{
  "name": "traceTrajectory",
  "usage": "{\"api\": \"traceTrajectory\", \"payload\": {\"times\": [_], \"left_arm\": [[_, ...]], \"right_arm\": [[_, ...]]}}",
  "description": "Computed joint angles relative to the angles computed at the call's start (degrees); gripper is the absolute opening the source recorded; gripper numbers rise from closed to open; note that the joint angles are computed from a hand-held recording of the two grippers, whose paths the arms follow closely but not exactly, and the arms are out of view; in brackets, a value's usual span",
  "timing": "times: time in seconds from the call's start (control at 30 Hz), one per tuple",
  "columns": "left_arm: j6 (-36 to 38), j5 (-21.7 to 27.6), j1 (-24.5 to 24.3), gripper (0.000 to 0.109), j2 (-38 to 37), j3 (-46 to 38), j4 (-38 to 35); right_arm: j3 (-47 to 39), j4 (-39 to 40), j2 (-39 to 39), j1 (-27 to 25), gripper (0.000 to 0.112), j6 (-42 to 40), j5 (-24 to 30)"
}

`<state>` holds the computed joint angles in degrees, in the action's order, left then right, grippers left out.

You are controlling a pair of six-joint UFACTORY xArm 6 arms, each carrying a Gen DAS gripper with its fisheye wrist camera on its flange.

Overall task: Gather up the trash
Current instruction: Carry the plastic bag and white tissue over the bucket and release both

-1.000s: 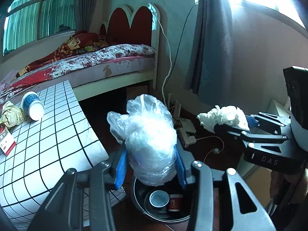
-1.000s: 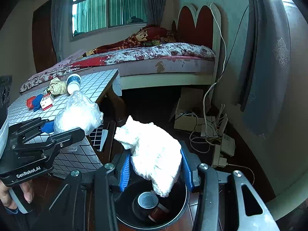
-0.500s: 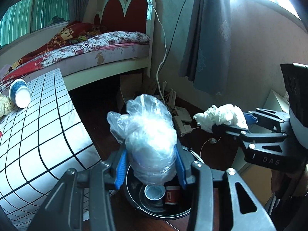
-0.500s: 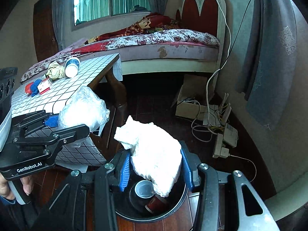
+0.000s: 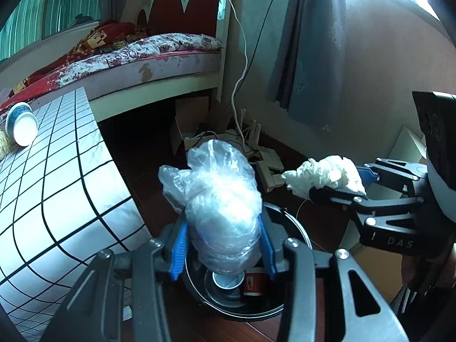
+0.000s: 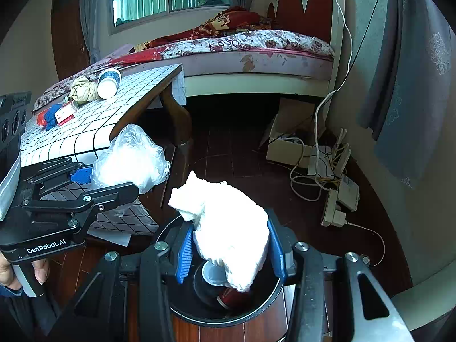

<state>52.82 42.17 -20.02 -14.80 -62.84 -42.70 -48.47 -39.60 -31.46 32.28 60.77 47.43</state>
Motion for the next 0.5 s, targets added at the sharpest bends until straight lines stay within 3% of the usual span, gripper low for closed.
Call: {"api": "traceTrajectory", "payload": {"times": [0.17, 0.23, 0.27, 0.3, 0.33, 0.5], "left_arm": [[0.5, 2.8, 0.3, 0.045, 1.0, -0.7, 0.2], [0.9, 6.0, 0.9, 0.053, 2.0, -1.7, -0.9], [0.0, 6.8, 1.0, 0.06, 2.5, -2.1, -0.6], [-1.1, 6.1, 0.8, 0.083, 2.6, -1.8, 0.2], [-1.7, 4.5, 0.5, 0.097, 2.2, -1.0, 0.7], [-5.6, -0.1, -0.5, 0.1, 1.4, 1.0, 4.9]], "right_arm": [[0.1, 2.2, 0.6, -0.8, 0.047, -1.8, -0.4], [0.3, 4.5, 1.2, -1.6, 0.051, -3.1, -1.1], [0.1, 5.5, 1.9, -1.9, 0.069, -3.3, -0.3], [-0.3, 5.2, 2.6, -1.8, 0.094, -2.3, 1.6], [-0.2, 5.0, 2.8, -2.0, 0.098, -1.5, 2.4], [-0.5, 7.7, 3.2, -3.2, 0.102, -1.8, 5.4]]}}
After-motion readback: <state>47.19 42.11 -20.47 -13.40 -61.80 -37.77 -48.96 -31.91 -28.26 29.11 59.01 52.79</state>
